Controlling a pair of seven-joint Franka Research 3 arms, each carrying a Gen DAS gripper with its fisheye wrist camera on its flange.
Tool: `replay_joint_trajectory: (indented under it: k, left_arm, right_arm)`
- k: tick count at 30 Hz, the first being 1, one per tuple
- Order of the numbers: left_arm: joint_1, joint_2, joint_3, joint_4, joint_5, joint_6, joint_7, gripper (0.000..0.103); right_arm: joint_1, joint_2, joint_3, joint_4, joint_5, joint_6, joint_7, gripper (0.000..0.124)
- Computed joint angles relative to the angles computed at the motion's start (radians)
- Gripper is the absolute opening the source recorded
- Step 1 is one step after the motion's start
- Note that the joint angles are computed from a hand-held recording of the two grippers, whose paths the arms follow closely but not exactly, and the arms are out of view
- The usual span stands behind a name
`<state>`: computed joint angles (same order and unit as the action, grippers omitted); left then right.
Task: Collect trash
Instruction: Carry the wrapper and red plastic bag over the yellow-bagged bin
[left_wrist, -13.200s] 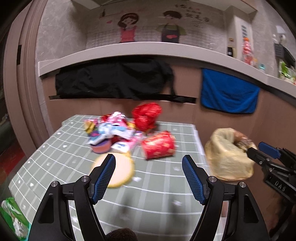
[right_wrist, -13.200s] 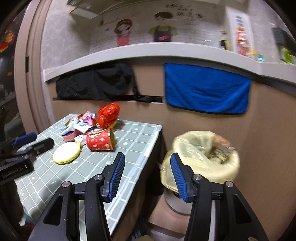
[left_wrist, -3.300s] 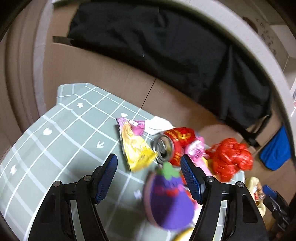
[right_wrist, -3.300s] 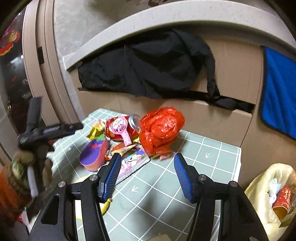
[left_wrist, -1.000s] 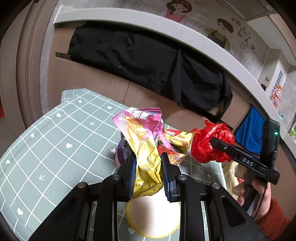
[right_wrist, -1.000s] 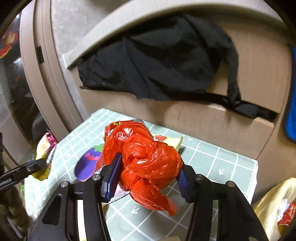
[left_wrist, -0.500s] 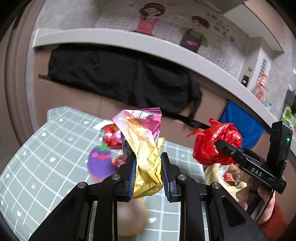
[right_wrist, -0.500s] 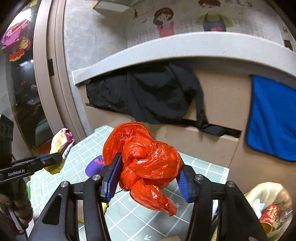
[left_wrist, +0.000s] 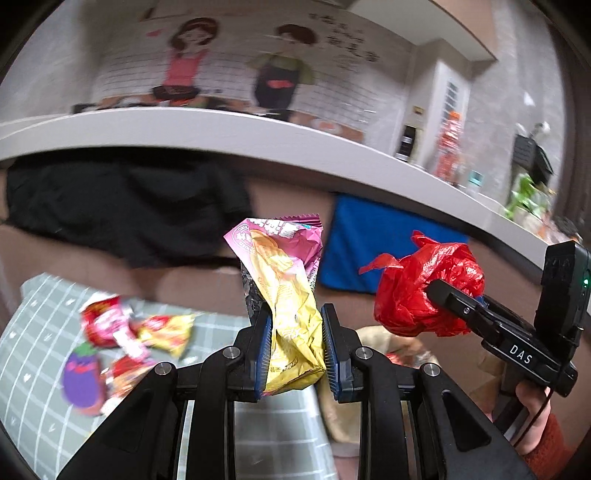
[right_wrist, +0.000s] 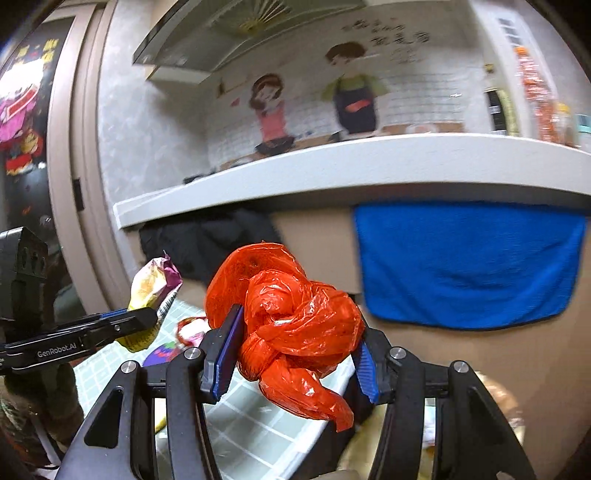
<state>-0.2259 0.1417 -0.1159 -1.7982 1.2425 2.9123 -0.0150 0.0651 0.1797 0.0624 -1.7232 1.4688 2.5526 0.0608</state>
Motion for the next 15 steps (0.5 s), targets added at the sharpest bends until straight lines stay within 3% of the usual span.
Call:
replay_joint_trajectory:
  k: [8, 15]
  left_arm:
    - [-0.043, 0.261, -0.055, 0.291, -0.295, -0.002, 0.379, 0.026]
    - [-0.089, 0.445, -0.079, 0.504, -0.481, -0.037, 0.595, 0.026]
  right_arm:
    - [-0.075, 0.054, -0.031, 0.051, 0.020, 0.003, 0.052, 0.051]
    - [-0.131, 0.106, -0.025, 0.092, -0.014, 0.040, 0.095, 0.051]
